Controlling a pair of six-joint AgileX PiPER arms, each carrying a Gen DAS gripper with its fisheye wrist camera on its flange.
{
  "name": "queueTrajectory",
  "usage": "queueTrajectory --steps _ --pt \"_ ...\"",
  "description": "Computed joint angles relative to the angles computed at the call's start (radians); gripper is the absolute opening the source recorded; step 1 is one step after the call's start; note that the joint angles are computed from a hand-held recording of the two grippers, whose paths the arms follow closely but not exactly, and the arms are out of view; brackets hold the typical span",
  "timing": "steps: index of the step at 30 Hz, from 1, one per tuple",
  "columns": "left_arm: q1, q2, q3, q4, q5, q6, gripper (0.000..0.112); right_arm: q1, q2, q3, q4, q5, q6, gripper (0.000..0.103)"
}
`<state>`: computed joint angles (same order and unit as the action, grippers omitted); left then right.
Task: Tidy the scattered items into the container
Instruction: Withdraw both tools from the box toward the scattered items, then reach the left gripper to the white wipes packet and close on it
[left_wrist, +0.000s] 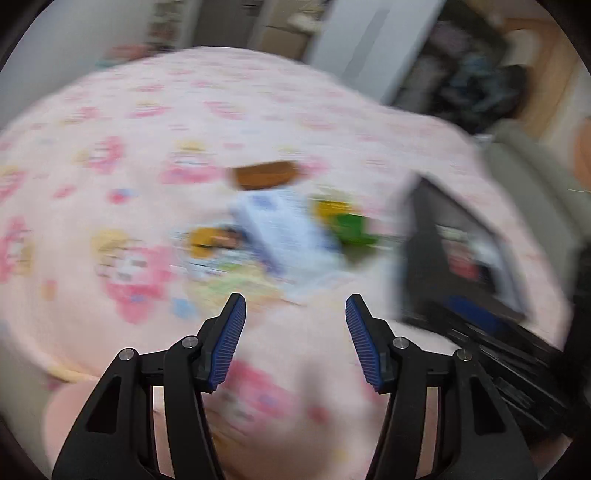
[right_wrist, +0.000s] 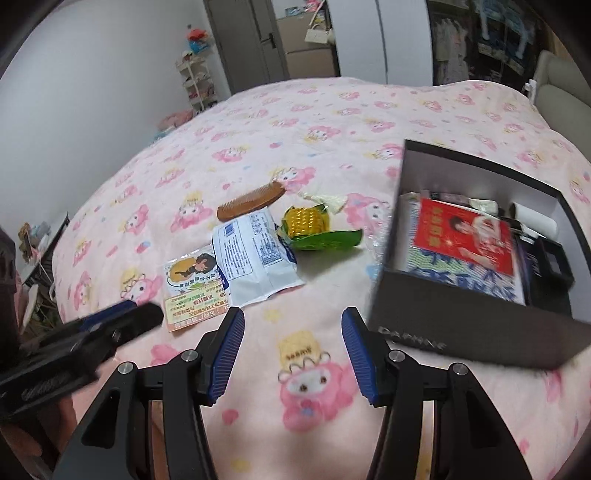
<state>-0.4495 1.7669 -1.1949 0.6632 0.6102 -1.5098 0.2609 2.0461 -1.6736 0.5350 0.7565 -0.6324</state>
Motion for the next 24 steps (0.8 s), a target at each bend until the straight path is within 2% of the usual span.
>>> queueTrajectory --steps 4,6,10,12,14,18,23,24 --pt "0.1 0.1 -0.078 -0.223 -0.086 0.256 0.052 0.049 0.094 -0.096 -0.104 0.004 0.069 0.051" --pt "0.11 0.141 -0.119 -0.247 -0.094 0.309 0.051 0.061 0.143 -0.157 -0.152 0.014 0.111 0.051" --pt "0.118 0.211 -0.164 -0.211 -0.09 0.263 0.051 0.072 0.242 -0.294 -0.197 0.07 0.179 0.051" --pt "0.155 0.215 -0.138 -0.353 -0.174 0.374 0.05 0.082 0.273 -0.325 -0.207 0.084 0.168 0.051" --pt "0.175 0.224 -0.129 -0.435 -0.217 0.444 0.05 0.091 0.304 -0.359 -0.226 0.1 0.164 0.051" --pt "0.179 0.289 -0.22 -0.37 -0.142 0.396 0.05 0.1 0.362 -0.43 -0.262 0.145 0.201 0.051" --pt "0.196 0.328 -0.258 -0.502 -0.178 0.536 0.05 0.12 0.38 -0.428 -0.275 0.123 0.227 0.051" --pt "0.192 0.324 -0.252 -0.485 -0.18 0.528 0.043 0.116 0.38 -0.429 -0.261 0.125 0.228 0.051"
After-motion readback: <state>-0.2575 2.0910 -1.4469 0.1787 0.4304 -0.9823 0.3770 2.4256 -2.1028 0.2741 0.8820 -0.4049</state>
